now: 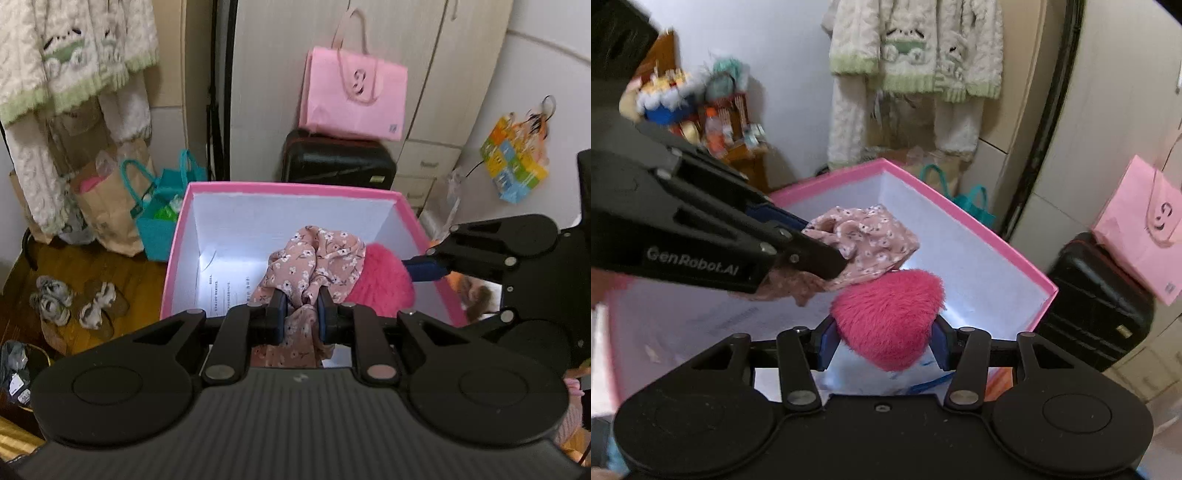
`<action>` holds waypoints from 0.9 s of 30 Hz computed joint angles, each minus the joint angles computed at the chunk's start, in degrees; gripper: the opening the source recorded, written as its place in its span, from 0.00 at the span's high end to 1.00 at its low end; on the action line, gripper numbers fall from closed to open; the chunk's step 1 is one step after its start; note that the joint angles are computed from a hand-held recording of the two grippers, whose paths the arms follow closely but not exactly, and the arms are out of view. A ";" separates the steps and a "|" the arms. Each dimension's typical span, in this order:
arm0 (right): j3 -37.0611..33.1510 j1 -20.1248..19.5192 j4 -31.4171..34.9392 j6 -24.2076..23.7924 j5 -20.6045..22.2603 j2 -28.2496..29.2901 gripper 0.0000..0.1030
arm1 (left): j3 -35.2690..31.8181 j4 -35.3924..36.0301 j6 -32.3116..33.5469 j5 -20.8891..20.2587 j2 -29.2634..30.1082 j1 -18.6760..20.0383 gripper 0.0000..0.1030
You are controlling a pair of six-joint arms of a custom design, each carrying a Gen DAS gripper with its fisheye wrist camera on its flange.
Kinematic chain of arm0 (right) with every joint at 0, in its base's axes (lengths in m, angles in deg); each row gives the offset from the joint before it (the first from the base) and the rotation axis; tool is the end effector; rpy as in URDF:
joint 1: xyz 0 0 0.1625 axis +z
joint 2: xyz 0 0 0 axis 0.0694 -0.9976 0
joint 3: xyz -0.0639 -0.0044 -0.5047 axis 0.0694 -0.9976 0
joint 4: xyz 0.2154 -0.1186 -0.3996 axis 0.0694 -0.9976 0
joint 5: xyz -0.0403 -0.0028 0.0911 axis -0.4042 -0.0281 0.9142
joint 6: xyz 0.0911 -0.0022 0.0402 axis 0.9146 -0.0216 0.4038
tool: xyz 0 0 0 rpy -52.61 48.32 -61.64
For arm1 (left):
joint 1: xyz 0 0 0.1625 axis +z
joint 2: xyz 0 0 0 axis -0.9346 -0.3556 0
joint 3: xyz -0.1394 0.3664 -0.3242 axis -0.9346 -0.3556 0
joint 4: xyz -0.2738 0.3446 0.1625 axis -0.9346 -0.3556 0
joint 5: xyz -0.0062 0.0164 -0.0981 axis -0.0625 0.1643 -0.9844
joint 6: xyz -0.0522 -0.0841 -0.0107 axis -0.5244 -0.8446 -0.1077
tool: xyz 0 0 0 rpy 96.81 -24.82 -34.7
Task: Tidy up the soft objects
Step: 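Open the left gripper over the box while the right gripper opens too, then move both grippers back from the box toward the lavender plush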
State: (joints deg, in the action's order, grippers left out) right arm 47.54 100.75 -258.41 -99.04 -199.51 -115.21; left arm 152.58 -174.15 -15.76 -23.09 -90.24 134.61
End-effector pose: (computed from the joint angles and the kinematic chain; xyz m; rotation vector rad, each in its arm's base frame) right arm 0.3059 -0.8017 0.0687 1.1531 -2.2595 0.5530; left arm -0.1637 -0.7957 0.2387 0.7378 2.4668 -0.7757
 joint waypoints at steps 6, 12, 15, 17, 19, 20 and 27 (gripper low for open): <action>-4.26 -0.42 3.46 -0.72 -1.89 2.36 0.46 | -4.99 6.57 -1.98 2.56 3.07 0.64 0.85; -6.98 -0.12 4.42 -2.95 -3.44 4.24 0.40 | -7.06 8.47 -3.69 3.82 4.50 0.91 0.80; -6.24 -0.13 1.15 -4.48 -3.38 4.30 0.28 | -6.58 6.52 -3.32 4.45 4.48 0.90 0.55; -4.94 -0.21 -0.96 -4.16 -2.64 3.55 0.27 | -5.44 4.94 -2.32 3.00 3.66 0.90 0.54; -2.73 -0.42 -1.55 -2.56 -0.83 1.77 0.27 | -4.06 3.20 -1.36 1.79 2.55 0.75 0.47; -1.27 -0.58 -2.27 -1.80 0.75 0.66 0.27 | -2.81 1.59 -0.38 1.04 1.73 0.58 0.45; 8.93 -0.53 -8.80 1.11 6.61 -6.62 0.27 | 4.60 -3.74 3.36 -0.48 -3.72 -1.13 0.37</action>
State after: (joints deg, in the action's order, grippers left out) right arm 56.47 100.22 -267.22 -97.92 -192.90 -121.83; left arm 157.19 -177.89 -12.40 -23.57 -93.97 133.48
